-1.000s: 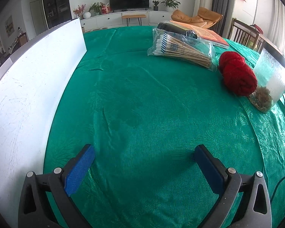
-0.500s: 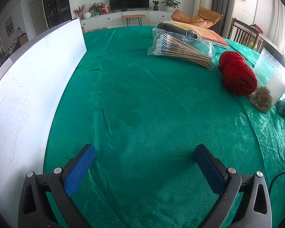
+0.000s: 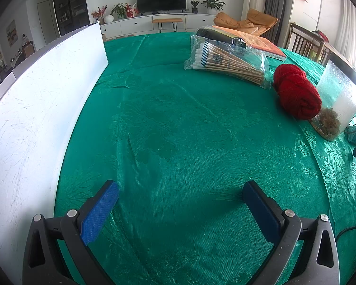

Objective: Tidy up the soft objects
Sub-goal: 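Move the left gripper toward the red yarn ball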

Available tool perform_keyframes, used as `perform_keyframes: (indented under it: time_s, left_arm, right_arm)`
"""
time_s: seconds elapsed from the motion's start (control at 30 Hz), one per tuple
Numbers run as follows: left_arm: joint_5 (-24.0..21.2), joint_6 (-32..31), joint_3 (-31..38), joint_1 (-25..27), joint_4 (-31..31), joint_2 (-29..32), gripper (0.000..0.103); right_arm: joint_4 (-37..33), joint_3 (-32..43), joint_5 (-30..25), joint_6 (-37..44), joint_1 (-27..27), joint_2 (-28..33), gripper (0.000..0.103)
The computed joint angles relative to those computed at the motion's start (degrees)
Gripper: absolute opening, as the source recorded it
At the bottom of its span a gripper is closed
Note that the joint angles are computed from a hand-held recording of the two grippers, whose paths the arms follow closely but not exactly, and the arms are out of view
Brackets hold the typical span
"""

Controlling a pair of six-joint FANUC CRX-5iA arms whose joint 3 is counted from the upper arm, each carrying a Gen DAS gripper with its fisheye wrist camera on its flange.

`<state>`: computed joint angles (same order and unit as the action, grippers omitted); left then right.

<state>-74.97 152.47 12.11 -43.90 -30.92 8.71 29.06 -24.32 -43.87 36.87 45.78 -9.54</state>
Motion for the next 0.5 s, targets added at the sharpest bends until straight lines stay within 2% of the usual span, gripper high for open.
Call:
perform_keyframes:
  time_s: [0.27,0.5]
  left_arm:
    - [0.0,0.0,0.0,0.0,0.0,0.0,0.103]
    - [0.0,0.0,0.0,0.0,0.0,0.0,0.103]
  right_arm:
    - [1.4,0.9,-2.4,0.6,1.2,1.4,0.082]
    - [1.2,0.9,-2.4,0.7,1.2,1.3,0.083]
